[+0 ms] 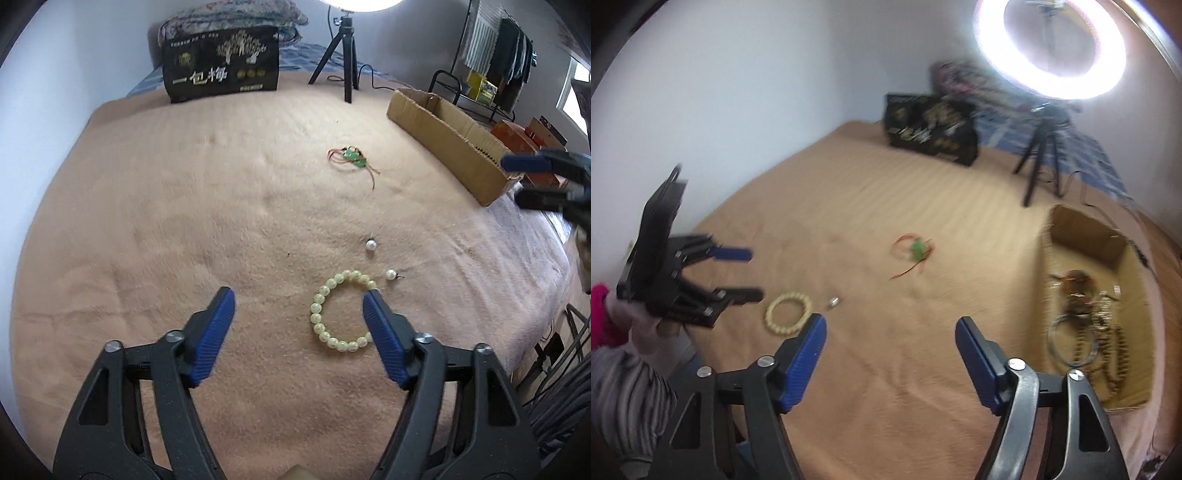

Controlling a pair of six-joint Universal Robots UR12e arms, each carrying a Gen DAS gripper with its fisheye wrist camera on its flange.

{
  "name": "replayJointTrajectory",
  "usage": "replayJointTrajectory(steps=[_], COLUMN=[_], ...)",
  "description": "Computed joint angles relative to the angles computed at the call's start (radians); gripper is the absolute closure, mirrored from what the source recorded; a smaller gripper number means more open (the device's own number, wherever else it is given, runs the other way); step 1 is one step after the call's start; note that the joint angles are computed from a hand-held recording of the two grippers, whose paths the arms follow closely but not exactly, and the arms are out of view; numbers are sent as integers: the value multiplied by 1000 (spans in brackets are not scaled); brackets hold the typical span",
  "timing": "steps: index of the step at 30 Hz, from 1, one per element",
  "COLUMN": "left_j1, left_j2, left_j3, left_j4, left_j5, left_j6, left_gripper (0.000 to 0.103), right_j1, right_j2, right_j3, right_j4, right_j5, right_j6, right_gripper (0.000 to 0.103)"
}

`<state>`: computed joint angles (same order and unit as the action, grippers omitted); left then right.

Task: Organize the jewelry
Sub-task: 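Move both tools back toward the remaining jewelry on the blanket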

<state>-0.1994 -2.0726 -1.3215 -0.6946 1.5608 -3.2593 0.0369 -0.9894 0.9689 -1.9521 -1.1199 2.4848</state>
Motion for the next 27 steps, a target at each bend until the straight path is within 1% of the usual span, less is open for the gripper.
replayJointTrajectory(steps=[1, 2, 5, 6, 7, 8, 10, 12, 17, 19, 23, 27], left_j1=[1, 1, 3, 3, 2, 2, 2, 3, 1, -1, -2, -3], left_j2=[-2, -5, -11, -13, -15, -17, -21, -26, -37, -42, -46, -48], left_j3=[2, 4, 5, 6, 7, 9, 11, 15, 28, 35, 36, 34], left_j4=[-8, -14, -21, -23, -27, -35, -40, -46, -57, -66, -63, -52], left_j5=[-2, -6, -27, -31, -34, -37, -42, -50, -53, -44, -38, -30], left_j6=[-1, -1, 10, 15, 20, 24, 31, 33, 46, 57, 69, 72], left_gripper=[42, 45, 46, 47, 53, 55, 55, 56, 56, 59, 60, 66], right_j1=[2, 6, 15, 19, 21, 26, 36, 47, 61, 65, 69, 76], right_j2=[-1, 0, 8, 10, 13, 15, 19, 24, 38, 42, 52, 55], right_j3=[5, 8, 9, 12, 10, 12, 13, 16, 6, 7, -2, -1], right_j4=[8, 25, 87, 98, 107, 119, 133, 133, 152, 146, 161, 150], right_j5=[2, 8, 30, 35, 36, 36, 27, 13, -3, -17, -18, -45], right_j6=[-9, -22, -60, -76, -87, -105, -130, -153, -187, -192, -202, -216], right_gripper=[37, 41, 49, 50, 54, 59, 65, 66, 73, 75, 78, 81])
